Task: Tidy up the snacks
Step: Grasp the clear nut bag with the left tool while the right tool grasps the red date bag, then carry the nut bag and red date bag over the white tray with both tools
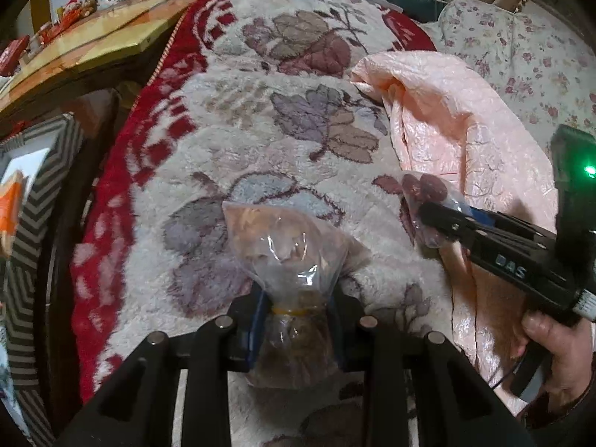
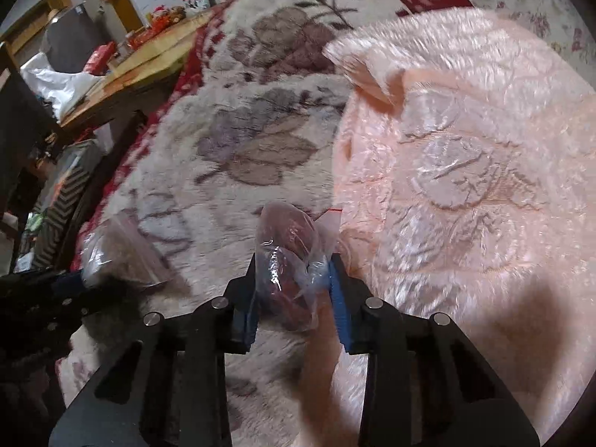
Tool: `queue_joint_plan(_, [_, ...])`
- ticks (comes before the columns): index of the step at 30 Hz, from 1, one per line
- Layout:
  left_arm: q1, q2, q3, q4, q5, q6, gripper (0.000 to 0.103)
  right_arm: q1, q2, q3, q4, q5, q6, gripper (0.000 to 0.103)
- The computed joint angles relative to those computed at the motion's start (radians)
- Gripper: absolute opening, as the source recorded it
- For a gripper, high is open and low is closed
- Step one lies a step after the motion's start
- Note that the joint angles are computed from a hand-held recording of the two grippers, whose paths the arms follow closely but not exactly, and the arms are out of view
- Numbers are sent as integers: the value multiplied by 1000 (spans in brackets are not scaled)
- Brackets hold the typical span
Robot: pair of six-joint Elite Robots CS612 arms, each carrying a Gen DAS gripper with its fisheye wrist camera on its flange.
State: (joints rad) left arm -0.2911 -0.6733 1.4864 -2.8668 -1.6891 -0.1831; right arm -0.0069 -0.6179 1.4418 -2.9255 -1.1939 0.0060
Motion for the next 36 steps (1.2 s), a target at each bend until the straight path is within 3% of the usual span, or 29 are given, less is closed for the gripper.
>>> queue_joint_plan(7, [10,-37,56,-58,35,-19,31,10,-43,72,-110,63,4,32])
queue_joint_plan(15, [23,-73,118,-123,101,-57,30,32,-58,107,-126,143,39,32])
queue_joint_plan(36, [77,-116,198,-229,183,-135,30,97,-84,86,-72,178,-29,32])
